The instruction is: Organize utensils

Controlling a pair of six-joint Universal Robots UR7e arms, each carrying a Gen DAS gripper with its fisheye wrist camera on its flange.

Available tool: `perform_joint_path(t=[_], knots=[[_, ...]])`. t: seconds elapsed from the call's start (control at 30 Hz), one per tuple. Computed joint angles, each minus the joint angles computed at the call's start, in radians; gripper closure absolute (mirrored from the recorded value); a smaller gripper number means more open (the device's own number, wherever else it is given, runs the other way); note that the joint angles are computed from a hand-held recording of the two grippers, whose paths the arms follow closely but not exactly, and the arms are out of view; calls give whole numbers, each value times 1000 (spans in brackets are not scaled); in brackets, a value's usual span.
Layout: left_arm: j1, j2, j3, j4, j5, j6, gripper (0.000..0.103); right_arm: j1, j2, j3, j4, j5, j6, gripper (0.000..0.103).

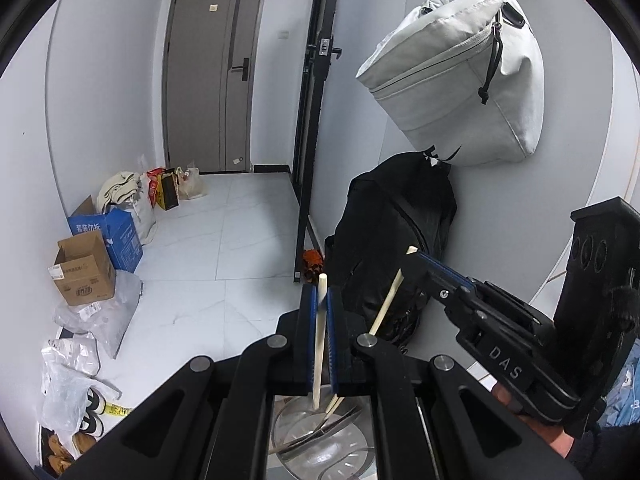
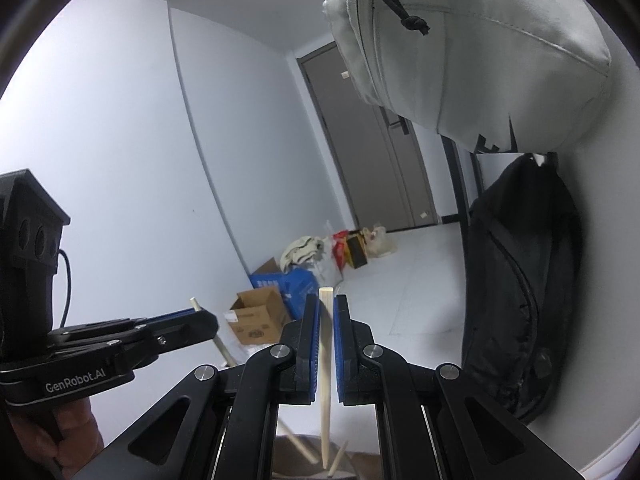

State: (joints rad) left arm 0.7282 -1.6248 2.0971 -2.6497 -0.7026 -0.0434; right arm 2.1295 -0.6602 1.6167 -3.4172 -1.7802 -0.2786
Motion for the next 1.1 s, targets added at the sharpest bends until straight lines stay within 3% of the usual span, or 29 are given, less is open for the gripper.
perform_joint_path(t=[0.13, 0.53, 0.77, 0.83, 0.9, 0.97, 1.0, 1.1], knots=[[-3, 7, 10, 10, 18, 18, 102, 0, 3, 2, -4, 6, -9, 97], [52, 0, 21, 36, -81, 8, 102, -13, 10, 46, -2, 14, -38, 97], [48, -8, 43, 41, -103, 16, 101, -28, -7, 73, 46, 38, -22, 94], [45, -6, 37, 74, -86, -5, 95, -30, -12, 82, 52, 40, -21, 94], [40, -8, 33, 104, -71, -25, 77, -32, -20, 95, 55, 36, -9, 90], [33, -24, 46, 90, -75, -27, 72, -35, -36, 114, 55, 29, 18, 84], [24, -32, 52, 94, -59, -39, 66, -39, -48, 130, 48, 31, 35, 82], [-2, -55, 74, 92, -14, -74, 60, -44, -76, 165, 24, 13, 77, 71]])
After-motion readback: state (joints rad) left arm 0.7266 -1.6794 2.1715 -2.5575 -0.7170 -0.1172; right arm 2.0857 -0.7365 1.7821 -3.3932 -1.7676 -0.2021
